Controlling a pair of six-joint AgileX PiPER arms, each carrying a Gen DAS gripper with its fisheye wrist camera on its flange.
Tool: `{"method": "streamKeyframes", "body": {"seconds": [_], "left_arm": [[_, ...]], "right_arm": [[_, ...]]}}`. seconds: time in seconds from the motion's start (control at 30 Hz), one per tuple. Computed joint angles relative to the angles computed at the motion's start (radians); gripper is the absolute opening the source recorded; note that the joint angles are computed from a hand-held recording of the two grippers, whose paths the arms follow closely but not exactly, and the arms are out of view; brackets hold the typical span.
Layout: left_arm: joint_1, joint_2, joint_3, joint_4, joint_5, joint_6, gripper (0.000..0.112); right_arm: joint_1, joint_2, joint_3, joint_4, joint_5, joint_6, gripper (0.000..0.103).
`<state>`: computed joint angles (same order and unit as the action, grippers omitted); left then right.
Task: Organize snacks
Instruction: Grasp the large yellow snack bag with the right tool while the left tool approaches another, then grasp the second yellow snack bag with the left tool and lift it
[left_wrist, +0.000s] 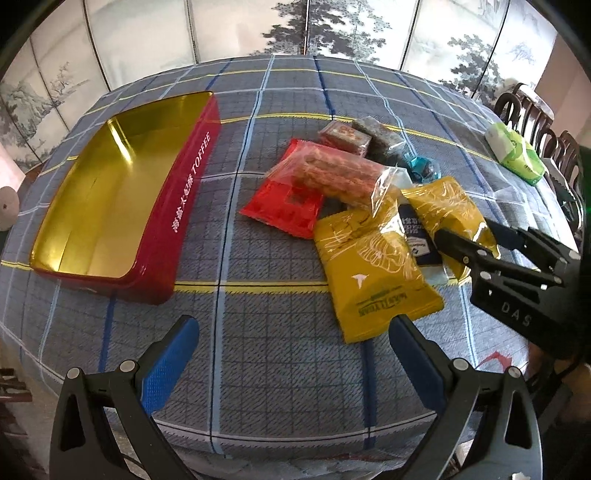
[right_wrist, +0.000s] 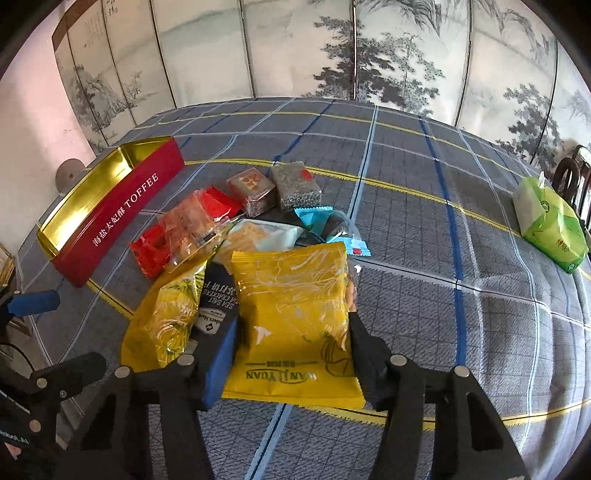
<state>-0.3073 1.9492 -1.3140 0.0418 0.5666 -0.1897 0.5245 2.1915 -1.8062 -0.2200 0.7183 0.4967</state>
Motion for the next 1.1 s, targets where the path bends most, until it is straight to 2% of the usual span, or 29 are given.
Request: {"method": "streamKeyframes", "body": {"seconds": [0.2, 0.33, 0.43, 0.67, 0.87, 1.1], "left_arm": [[0.005, 0.024, -0.044, -0.067, 0.022, 0.055, 0.102], [0.014, 0.042, -0.084, -0.141, 0.051, 0.109, 0.102], [0.005, 0.055, -0.112, -0.140, 0.066, 0.107, 0.102], [-0.003, 0.103, -0.189, -0.180, 0.105, 0.139, 0.102], [0.004, 0.166, -0.278, -0.222, 0.162, 0.141, 0.102], [-0.002, 0.212, -0.319, -0.203, 0.182, 0.112, 0.100]], "right_arm": [[-0.016, -0.051, 0.081, -0.007, -0.051, 0.040, 0.055], [-0.027, -0.095, 0.136, -0.088, -0.066, 0.116, 0.055], [-0.048, -0.112, 0.165, -0.132, -0.063, 0.164, 0.055], [-0.116, -0.097, 0.193, -0.188, -0.060, 0.245, 0.055], [-0.159, -0.070, 0.208, -0.191, -0.106, 0.280, 0.055], [-0.173, -0.046, 0.188, -0.229, -0.121, 0.333, 0.055]]}}
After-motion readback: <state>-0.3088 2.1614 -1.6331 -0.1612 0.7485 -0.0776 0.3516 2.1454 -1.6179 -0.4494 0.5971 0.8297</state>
